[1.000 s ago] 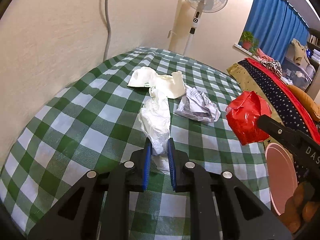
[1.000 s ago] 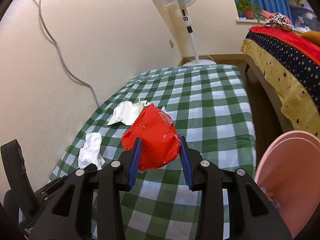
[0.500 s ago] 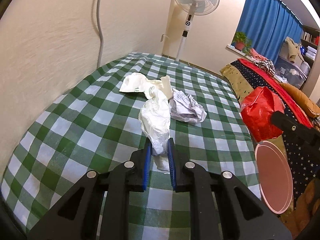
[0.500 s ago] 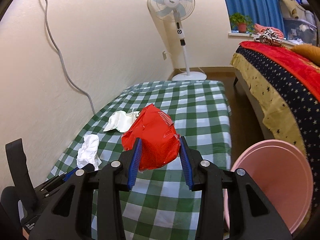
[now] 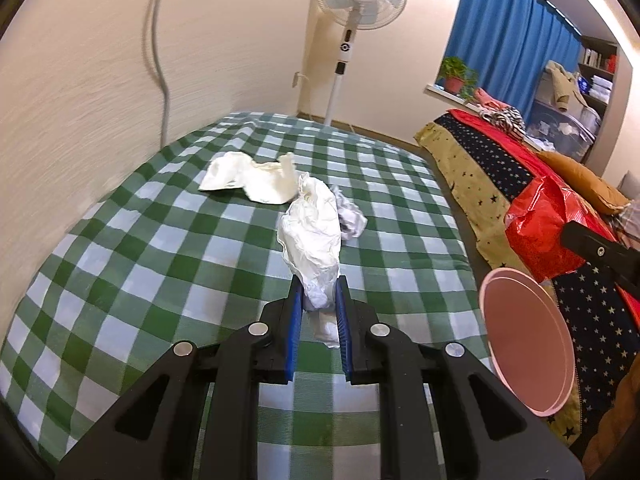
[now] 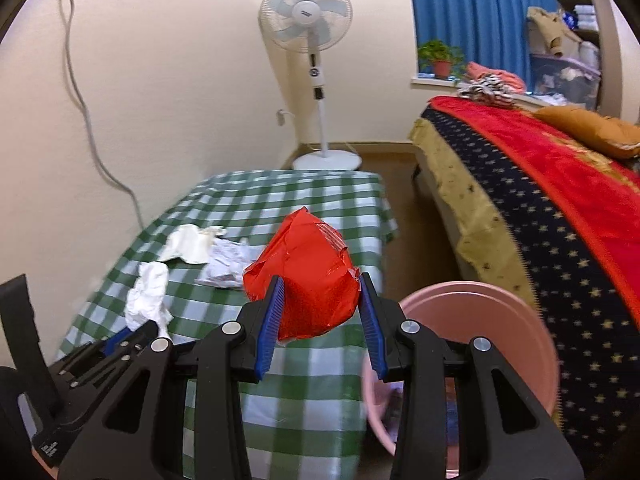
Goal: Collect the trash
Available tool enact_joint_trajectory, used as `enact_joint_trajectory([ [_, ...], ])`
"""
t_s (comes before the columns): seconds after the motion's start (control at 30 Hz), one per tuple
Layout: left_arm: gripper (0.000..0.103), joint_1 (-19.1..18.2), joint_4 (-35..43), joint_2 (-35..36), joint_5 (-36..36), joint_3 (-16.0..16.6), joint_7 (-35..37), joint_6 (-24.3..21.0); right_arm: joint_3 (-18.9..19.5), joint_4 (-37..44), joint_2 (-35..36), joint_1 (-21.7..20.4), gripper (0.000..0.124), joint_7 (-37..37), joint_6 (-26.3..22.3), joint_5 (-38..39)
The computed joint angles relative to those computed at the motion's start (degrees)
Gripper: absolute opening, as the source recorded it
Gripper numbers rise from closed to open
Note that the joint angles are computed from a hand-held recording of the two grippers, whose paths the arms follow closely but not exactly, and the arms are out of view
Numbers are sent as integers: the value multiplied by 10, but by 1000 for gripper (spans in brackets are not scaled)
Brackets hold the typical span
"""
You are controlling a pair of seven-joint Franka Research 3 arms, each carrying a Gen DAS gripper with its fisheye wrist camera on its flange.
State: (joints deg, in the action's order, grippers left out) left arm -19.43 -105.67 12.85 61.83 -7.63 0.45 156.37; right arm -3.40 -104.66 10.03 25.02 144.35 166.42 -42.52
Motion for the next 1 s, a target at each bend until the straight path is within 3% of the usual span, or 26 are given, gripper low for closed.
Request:
enact_joint_trajectory([
  [0.13,16,-5,8,4,4,-3,5,5,-2,-16,-22,-3,38,30,-29,-30],
  [0.43,16,-21,34,22,5,-1,21,24,31,-49,-62,-45,38,81,-72,-79],
  [1.0,16,-65,118,85,-50,9,122,61,55,-70,-95,-96,38,109,-114,-84],
])
